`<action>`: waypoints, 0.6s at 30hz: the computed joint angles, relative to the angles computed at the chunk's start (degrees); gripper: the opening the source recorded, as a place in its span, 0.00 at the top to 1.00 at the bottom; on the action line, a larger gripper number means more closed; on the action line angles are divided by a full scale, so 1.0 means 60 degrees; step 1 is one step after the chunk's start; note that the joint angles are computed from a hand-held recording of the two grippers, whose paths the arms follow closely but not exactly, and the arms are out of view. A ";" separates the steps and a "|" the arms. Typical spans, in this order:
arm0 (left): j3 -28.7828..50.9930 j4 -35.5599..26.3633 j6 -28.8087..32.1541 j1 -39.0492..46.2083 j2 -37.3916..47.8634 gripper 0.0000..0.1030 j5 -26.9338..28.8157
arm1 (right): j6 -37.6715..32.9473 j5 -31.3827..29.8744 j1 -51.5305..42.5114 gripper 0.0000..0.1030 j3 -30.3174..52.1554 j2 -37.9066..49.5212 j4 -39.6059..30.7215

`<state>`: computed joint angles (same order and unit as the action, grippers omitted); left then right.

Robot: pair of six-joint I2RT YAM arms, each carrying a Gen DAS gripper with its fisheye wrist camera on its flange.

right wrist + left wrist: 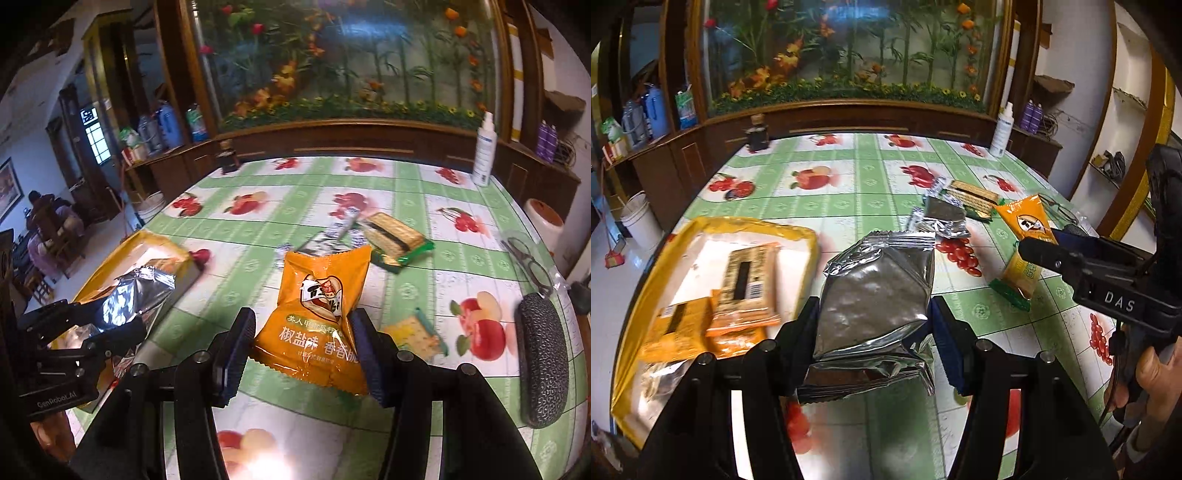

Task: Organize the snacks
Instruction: 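Carry the foil packet and orange bag over the white tray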

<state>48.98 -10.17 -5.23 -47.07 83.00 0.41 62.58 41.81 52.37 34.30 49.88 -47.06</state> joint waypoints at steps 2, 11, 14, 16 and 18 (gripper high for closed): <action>-0.0303 0.0008 0.0008 0.0179 -0.0444 0.44 -0.0067 | 0.0204 0.0211 0.0425 0.47 0.0361 0.0515 -0.0020; -0.1333 -0.0135 0.0272 0.1637 -0.2176 0.44 0.0140 | 0.0078 0.0922 0.1718 0.47 0.2581 0.3116 -0.0100; -0.1536 -0.0103 0.0413 0.2294 -0.2403 0.44 0.0300 | -0.0571 0.0888 0.1771 0.47 0.3272 0.4023 0.0394; -0.1620 -0.0104 0.0541 0.2788 -0.2422 0.44 0.0448 | -0.1139 0.0708 0.1689 0.47 0.3624 0.4549 0.0993; -0.1706 -0.0061 0.0647 0.3284 -0.2392 0.44 0.0606 | -0.1735 0.0466 0.1544 0.47 0.3963 0.5070 0.1544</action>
